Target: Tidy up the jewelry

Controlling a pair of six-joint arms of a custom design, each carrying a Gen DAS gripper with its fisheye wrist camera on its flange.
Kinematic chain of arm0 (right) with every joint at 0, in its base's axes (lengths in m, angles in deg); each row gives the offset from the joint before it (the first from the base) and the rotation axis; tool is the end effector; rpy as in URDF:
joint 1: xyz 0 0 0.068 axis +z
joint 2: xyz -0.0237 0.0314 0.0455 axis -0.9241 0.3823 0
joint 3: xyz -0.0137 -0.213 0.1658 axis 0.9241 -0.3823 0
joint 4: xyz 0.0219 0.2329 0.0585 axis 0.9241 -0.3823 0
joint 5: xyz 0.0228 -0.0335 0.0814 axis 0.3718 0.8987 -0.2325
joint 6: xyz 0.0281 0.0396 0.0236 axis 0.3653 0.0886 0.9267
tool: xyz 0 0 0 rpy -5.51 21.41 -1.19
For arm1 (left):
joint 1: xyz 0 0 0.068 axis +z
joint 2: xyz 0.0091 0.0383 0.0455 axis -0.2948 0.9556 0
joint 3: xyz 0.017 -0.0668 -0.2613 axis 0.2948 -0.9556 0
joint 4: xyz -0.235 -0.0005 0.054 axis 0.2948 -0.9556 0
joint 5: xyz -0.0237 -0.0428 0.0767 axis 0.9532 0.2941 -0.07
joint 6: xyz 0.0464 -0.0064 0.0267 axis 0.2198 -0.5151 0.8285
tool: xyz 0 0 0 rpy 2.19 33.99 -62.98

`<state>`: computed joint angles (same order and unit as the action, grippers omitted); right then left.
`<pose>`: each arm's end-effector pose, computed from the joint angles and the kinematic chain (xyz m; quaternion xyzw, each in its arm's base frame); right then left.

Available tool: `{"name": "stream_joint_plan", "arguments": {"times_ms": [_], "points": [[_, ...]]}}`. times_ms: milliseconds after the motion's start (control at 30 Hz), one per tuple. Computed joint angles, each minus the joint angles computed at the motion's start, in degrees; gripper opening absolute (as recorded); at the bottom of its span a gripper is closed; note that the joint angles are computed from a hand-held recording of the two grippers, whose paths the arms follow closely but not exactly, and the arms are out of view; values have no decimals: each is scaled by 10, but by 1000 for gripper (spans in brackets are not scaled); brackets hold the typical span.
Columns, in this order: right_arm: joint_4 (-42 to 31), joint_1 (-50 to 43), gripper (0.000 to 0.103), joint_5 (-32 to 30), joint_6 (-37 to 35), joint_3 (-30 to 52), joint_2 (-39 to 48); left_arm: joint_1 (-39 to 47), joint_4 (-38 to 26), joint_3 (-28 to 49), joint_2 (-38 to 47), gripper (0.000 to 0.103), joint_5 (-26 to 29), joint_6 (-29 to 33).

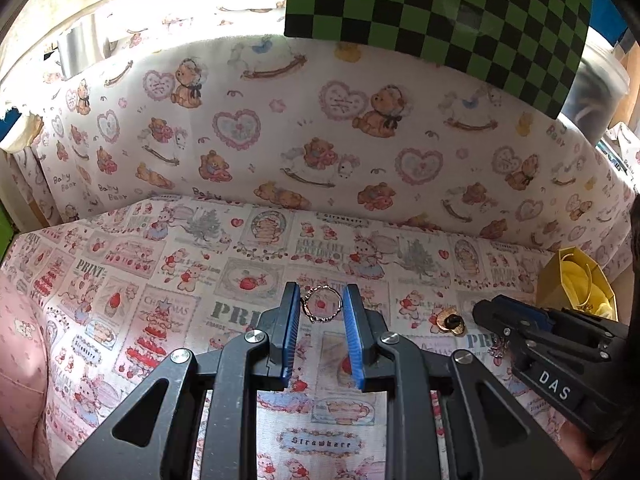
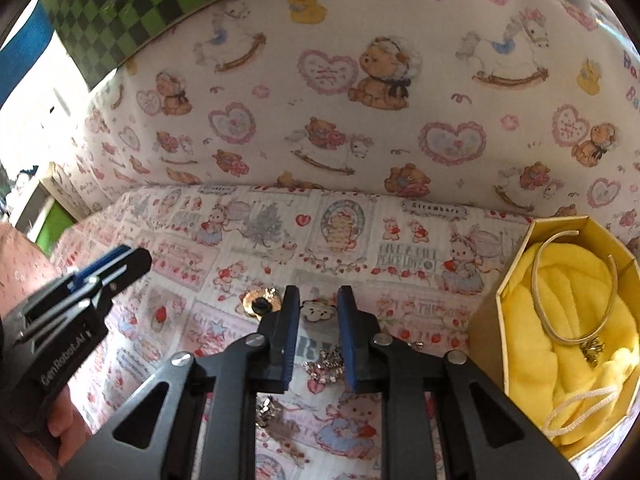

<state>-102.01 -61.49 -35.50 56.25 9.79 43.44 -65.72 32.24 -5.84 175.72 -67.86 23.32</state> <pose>0.2586 0.0384 0.2050 -0.1681 0.9382 0.1416 0.2673 0.1960 -0.1920 0.2217 -0.1296 0.9239 -0.0012 0.3601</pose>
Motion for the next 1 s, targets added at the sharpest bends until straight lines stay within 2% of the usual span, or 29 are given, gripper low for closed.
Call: {"name": "stream_joint_plan", "arguments": {"times_ms": [100, 200, 300, 367, 433, 533, 633, 700, 767, 867, 1000], "points": [[-19, -16, 18, -18, -7, -2, -22, -10, -8, 5, 2, 21, -14, -9], [-48, -44, 18, -39, -27, -1, -56, -53, -50, 42, 25, 21, -73, -17], [-82, -86, 18, -69, -60, -3, -97, -89, -56, 61, 33, 21, -98, -27], [-106, -121, 18, -96, -86, -3, -124, -119, -87, 85, 49, 21, -135, -57], [-134, -170, 18, -133, -115, 3, -148, -149, -102, 107, 63, 21, -167, -69], [-179, -260, 18, -200, -163, 21, -169, -184, -90, 118, 63, 21, -191, -69], [-235, -352, 18, -278, -228, 54, -148, -206, -83, 129, 69, 21, -218, -60], [-257, -400, 18, -322, -267, 69, -129, -215, -87, 143, 80, 21, -225, -68], [-235, -426, 18, -341, -287, 58, -134, -222, -117, 168, 107, 21, -232, -103], [-199, -443, 18, -338, -291, 54, -117, -215, -90, 179, 123, 21, -204, -70], [-214, -458, 18, -341, -283, 106, -23, -211, -52, 205, 136, 21, -167, -23]]}}
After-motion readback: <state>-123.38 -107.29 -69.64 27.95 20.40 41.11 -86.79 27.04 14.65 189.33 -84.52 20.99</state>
